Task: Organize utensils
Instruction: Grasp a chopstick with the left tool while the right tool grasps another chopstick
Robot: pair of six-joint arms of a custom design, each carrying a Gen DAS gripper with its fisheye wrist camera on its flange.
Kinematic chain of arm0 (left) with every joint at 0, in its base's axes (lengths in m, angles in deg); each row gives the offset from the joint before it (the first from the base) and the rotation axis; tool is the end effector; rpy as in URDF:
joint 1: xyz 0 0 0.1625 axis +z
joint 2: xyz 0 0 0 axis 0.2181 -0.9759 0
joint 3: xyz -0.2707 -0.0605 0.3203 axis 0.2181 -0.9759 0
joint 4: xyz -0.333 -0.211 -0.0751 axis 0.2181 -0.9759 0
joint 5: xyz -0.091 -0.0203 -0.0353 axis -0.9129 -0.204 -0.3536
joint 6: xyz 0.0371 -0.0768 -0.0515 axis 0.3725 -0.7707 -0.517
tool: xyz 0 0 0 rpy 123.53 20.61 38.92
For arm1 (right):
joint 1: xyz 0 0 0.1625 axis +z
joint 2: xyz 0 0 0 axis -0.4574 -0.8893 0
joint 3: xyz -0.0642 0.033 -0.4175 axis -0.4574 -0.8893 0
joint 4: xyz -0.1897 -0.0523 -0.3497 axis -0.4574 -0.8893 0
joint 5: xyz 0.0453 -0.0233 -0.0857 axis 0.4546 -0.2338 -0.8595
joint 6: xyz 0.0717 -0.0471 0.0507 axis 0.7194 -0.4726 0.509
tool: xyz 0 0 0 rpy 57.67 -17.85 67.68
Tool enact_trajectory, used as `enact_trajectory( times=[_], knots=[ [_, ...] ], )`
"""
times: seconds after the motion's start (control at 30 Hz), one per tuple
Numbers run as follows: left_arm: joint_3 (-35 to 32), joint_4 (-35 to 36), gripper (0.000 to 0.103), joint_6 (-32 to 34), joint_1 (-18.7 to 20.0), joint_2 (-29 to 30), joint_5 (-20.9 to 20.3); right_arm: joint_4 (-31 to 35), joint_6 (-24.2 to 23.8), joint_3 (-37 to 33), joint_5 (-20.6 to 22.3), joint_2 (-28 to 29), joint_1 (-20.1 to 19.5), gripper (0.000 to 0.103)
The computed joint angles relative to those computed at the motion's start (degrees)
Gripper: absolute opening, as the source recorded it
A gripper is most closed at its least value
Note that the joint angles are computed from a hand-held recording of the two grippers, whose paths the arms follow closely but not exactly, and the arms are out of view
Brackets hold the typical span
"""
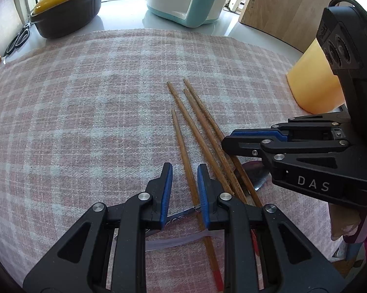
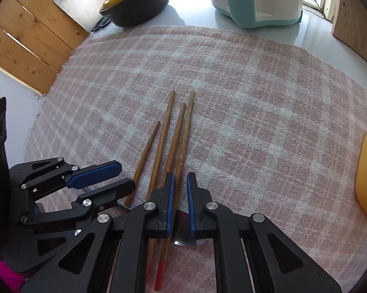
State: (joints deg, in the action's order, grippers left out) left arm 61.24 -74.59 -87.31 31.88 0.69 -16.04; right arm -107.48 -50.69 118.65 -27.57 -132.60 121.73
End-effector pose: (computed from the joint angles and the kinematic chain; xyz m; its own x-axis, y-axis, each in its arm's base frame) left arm -0.2022 -0.4758 0.0276 -0.8338 -0.0773 -0.5467 0.1538 0.9185 -0.3644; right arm 0.1411 -0.5748 0.1028 -0.7314 -0.5992 0.3255 -0.5675 0.7996 0.1965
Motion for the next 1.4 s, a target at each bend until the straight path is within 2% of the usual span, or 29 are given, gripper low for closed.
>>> enact_trajectory(
  times=[0.13, 0.33, 0.43, 0.57, 0.87, 1.0, 1.4],
  knots=[
    [-0.60, 1.33, 0.020, -0.07, 0.23, 0.64, 0.84, -1.29, -0.94, 0.17, -2.31, 0.36, 0.29, 0.008],
    [-1.45, 0.97, 0.019, 0.92, 0.30, 1.97, 2.61, -1.21, -0.70, -0.51, -2.68, 1.05, 0.49, 0.008],
    [-1.77, 0.77, 0.009, 1.33, 0.49, 2.25, 3.43, -1.33, -0.73, -1.23, -3.51, 2.01, 1.09, 0.008],
    [-0.81, -1.90, 0.008, 1.44, 1.46, 1.23, 1.96, -1.32, -0.60, -1.94, -4.27, 2.84, 1.56, 0.007],
    [-1.19, -2.08, 0.007, 0.29, 1.95, 1.29, 1.79, -4.00, -2.33, -1.46, -5.52, 3.52, 2.12, 0.005],
    [0.47, -5.38, 0.005, -0.70, 2.36, 0.10, 0.88, -5.72, -2.81, -0.42, -4.73, 2.90, 1.82, 0.005],
    [6.44, -5.07, 0.005, -5.08, -1.77, -7.39, 8.51, -11.54, -5.29, 4.12, -0.35, -2.13, 1.67, 0.005]
  ],
)
